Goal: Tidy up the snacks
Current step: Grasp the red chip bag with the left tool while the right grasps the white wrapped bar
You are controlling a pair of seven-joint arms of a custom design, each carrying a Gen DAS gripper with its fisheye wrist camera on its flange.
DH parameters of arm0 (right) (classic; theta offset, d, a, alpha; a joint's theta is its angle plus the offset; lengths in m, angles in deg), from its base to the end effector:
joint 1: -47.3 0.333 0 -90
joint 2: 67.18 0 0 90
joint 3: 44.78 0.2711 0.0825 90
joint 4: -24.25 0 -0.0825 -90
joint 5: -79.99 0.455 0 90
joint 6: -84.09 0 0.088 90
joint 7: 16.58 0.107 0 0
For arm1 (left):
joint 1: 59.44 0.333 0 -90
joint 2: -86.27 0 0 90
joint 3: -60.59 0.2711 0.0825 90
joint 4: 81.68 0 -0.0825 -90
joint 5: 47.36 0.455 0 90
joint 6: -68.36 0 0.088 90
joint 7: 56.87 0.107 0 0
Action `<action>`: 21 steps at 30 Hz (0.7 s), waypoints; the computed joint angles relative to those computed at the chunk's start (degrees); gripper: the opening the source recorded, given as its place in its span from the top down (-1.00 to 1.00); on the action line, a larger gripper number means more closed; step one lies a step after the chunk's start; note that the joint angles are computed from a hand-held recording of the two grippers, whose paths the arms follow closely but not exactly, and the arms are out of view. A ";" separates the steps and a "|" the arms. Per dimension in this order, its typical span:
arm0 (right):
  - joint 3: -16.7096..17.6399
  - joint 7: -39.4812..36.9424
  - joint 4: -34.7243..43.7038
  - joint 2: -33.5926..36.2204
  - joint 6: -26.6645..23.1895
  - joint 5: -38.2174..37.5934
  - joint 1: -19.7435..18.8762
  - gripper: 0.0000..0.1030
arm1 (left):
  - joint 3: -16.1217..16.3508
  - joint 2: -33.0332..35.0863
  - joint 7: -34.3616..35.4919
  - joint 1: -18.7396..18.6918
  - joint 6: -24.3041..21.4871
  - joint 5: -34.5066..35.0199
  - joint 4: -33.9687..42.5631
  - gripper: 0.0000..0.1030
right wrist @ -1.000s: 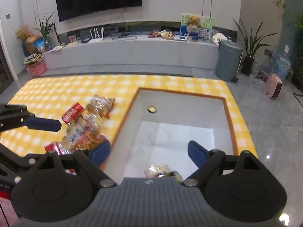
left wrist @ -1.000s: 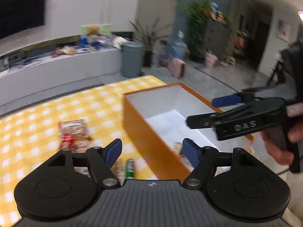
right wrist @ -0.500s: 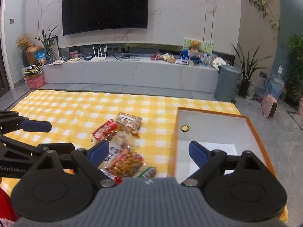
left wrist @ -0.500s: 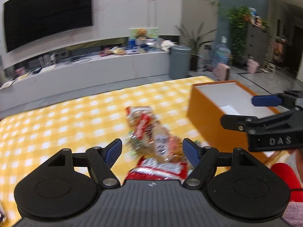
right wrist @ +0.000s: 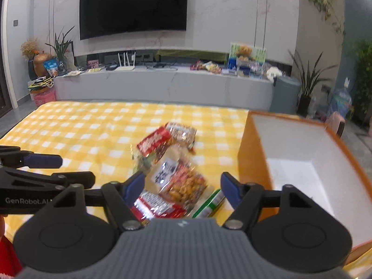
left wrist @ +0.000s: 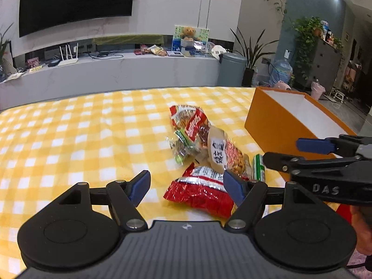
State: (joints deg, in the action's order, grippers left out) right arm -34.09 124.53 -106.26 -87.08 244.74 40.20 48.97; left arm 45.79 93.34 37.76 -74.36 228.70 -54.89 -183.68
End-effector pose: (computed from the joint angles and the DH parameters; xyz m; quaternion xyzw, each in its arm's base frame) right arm 0.5553 0.1583 0.5160 -0.5931 0.6545 -0.3477 0.3146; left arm 0.6232 -0.3402 0.5251 -0.4666 0.7689 -0.3977 0.1812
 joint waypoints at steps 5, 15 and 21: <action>-0.97 -2.62 0.61 2.55 0.35 1.23 1.25 -0.26 | -0.16 2.31 1.60 0.58 -4.30 -2.44 3.01 -0.54; -4.81 -14.96 2.69 7.41 0.15 12.10 5.52 0.01 | -0.12 7.30 1.08 1.03 -16.19 -3.27 10.31 -0.39; -3.04 -6.47 5.28 9.94 -5.23 0.74 3.39 0.39 | -0.41 7.27 1.47 1.21 -19.15 -4.16 11.02 -0.39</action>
